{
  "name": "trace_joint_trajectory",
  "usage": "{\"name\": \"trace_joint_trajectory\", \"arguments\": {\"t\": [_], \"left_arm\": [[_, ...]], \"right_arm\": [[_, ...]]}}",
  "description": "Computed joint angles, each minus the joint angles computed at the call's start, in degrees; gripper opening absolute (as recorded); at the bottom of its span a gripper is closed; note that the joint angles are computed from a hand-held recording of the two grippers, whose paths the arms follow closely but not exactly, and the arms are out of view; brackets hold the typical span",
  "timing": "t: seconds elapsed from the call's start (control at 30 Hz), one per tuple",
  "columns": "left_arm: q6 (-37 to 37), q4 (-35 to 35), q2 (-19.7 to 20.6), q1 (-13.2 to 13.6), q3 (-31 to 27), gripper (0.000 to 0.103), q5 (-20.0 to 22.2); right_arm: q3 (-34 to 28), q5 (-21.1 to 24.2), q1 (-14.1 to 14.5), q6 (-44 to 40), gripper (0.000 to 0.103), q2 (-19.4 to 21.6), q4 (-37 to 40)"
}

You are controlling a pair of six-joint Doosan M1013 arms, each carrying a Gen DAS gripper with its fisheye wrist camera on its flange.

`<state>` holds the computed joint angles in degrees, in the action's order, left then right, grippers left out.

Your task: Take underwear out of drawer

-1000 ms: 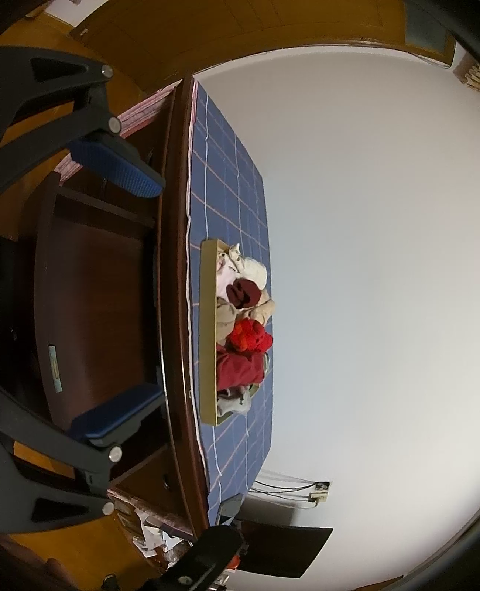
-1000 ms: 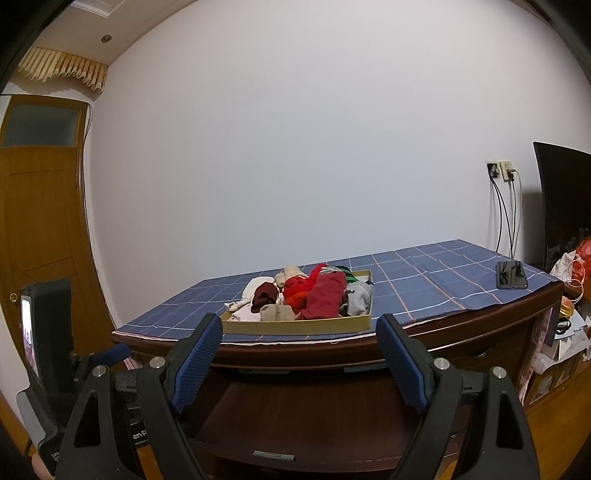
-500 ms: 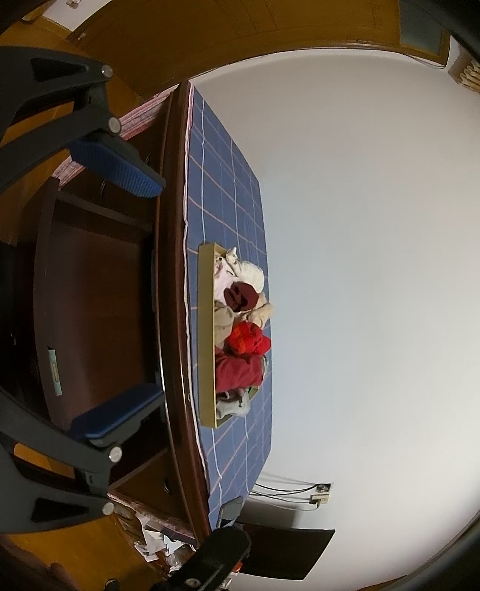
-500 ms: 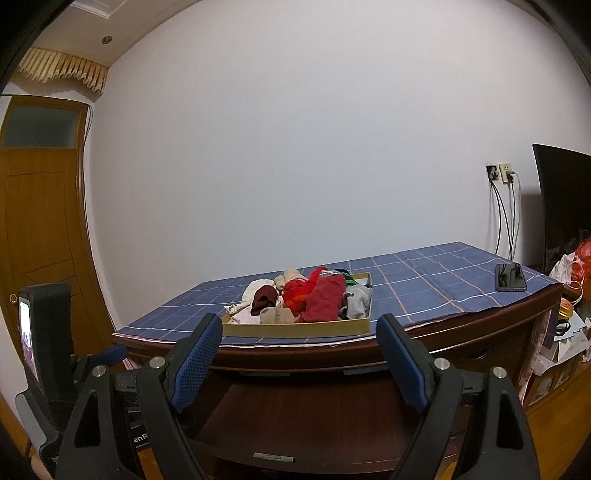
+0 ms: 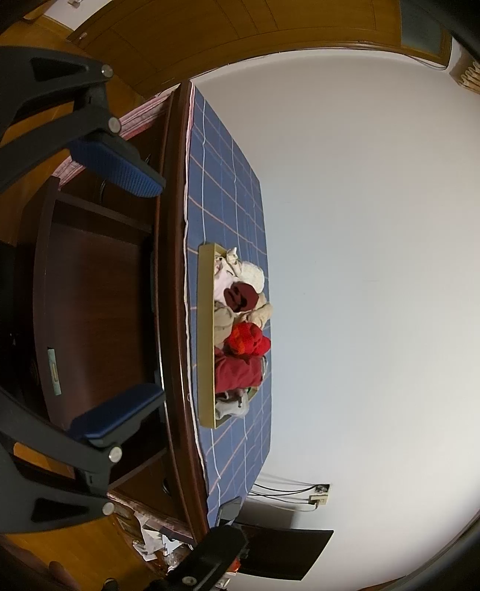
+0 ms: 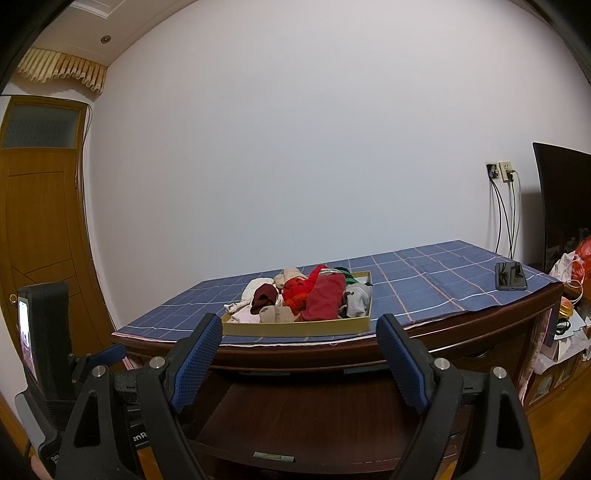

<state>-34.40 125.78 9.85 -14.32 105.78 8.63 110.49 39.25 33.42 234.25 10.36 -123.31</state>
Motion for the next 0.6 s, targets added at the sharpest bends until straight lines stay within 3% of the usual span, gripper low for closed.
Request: {"name": "trace_joint_trajectory", "arguments": {"t": [0.6], "left_arm": [[-0.8, 1.0, 0.1, -0.1, -0.1, 0.103, -0.4]], "right_arm": [[0.1, 0.4, 0.1, 0.2, 0.087, 0.1, -0.2]]}}
